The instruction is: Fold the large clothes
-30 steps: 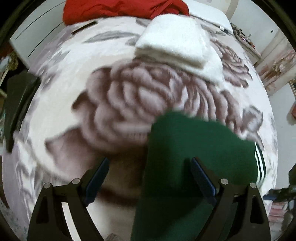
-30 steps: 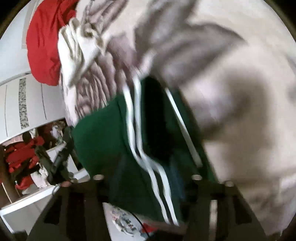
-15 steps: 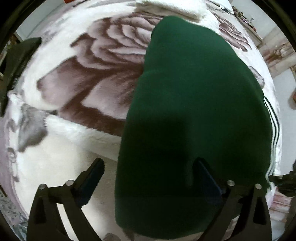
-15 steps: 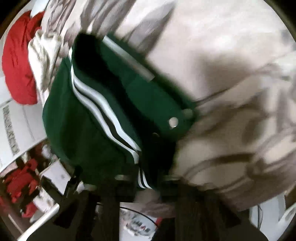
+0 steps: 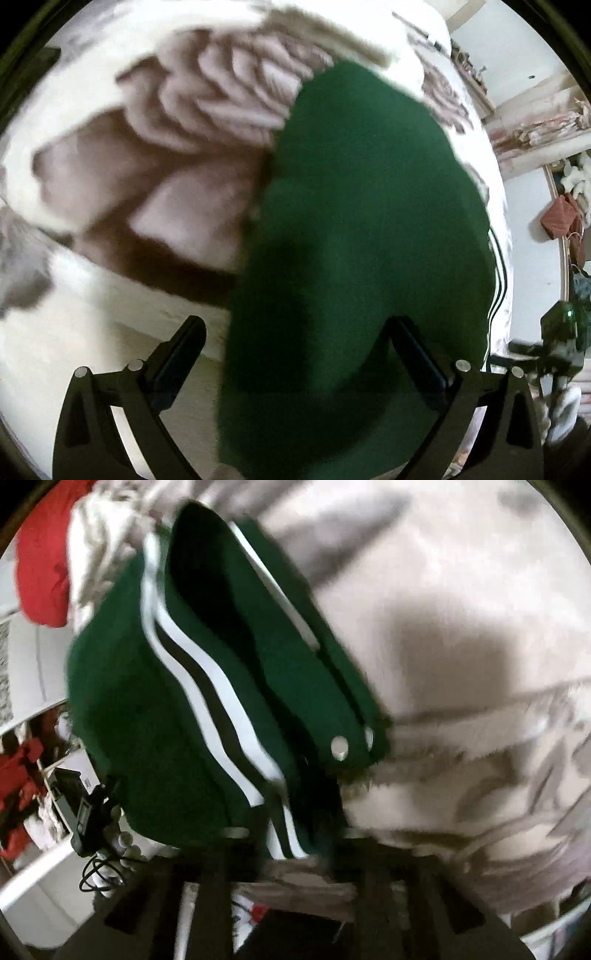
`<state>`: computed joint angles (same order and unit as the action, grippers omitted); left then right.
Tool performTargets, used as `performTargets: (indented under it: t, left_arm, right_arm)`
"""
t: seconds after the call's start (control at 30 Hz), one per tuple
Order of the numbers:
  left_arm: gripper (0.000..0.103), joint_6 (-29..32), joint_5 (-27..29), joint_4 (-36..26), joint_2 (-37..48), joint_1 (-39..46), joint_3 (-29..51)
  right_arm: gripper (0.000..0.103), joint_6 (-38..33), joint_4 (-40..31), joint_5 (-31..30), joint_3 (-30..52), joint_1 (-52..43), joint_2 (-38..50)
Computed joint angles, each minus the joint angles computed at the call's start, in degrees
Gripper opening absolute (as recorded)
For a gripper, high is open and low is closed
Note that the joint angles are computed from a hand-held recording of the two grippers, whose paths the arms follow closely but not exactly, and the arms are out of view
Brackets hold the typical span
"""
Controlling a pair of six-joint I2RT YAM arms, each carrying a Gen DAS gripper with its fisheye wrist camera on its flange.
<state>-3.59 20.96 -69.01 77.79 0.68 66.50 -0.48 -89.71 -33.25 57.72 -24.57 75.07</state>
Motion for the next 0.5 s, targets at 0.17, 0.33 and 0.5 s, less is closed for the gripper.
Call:
performTargets:
  t: [0.17,0.33,0.5]
  left_arm:
    - [0.103,1.0,4.3,2.5,4.8,3.5,0.4]
    - [0.103,2.7,9.2,5.0,7.8,3.4,-0.4]
    - [0.103,3.6,13.9,7.2,10.0,2.3,-0.6]
  right_arm:
    - [0.092,-8.6,6.7,-6.6,2.8,-3.1,9.7]
    - [0.097,-10.1,18.4,-14.0,2.6,-0.2,25.9]
    - [0.103,-16.2,16.9,-16.4,6.0,3.8,33.0]
